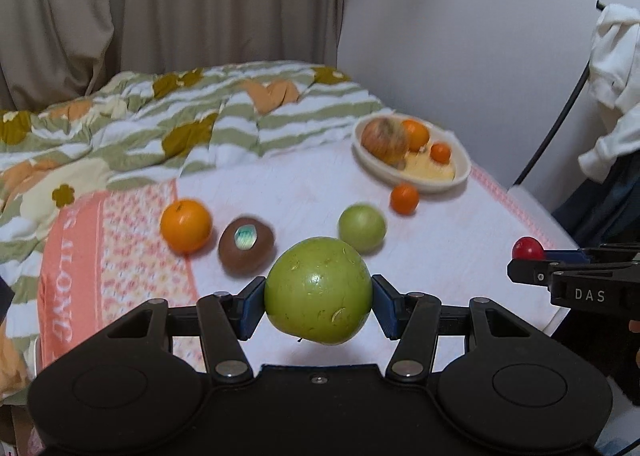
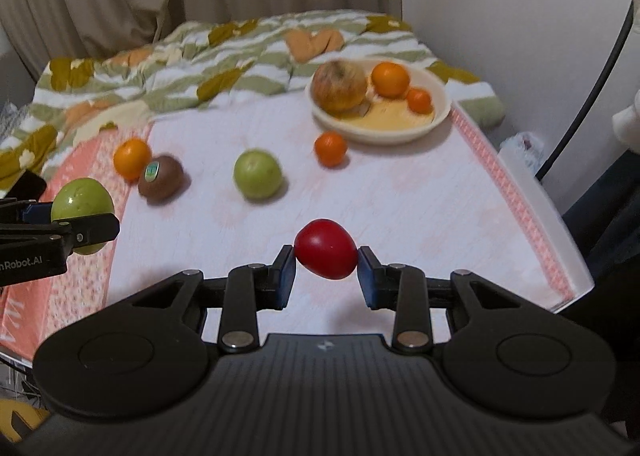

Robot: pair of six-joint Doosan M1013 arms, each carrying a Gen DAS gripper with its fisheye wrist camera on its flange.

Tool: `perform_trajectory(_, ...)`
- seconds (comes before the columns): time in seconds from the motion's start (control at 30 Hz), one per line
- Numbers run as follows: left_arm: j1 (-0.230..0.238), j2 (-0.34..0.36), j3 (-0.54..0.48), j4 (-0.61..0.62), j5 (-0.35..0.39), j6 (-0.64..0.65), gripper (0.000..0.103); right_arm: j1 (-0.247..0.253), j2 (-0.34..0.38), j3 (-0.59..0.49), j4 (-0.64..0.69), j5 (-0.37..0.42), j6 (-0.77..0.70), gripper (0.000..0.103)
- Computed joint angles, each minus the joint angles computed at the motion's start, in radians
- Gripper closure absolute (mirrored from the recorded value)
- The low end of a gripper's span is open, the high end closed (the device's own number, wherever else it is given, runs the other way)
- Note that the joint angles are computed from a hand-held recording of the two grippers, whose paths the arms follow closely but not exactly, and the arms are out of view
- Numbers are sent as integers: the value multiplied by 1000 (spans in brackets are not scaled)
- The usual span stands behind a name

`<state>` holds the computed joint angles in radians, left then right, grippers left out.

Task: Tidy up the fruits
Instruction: 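Carry the green apple and cherry tomato to the white bowl and release both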

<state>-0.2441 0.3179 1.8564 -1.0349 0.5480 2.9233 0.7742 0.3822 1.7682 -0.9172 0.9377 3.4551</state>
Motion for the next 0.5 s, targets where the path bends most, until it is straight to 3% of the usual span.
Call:
perform_trajectory(0.27,-84,-32,11,-73,-109,-29,43,-54,-96,98,-102,-81,-14,54)
perform_trajectory(0.5,-183,-29,-7,4,-234,-221,43,-144,-172,188,-180,-219,-76,54)
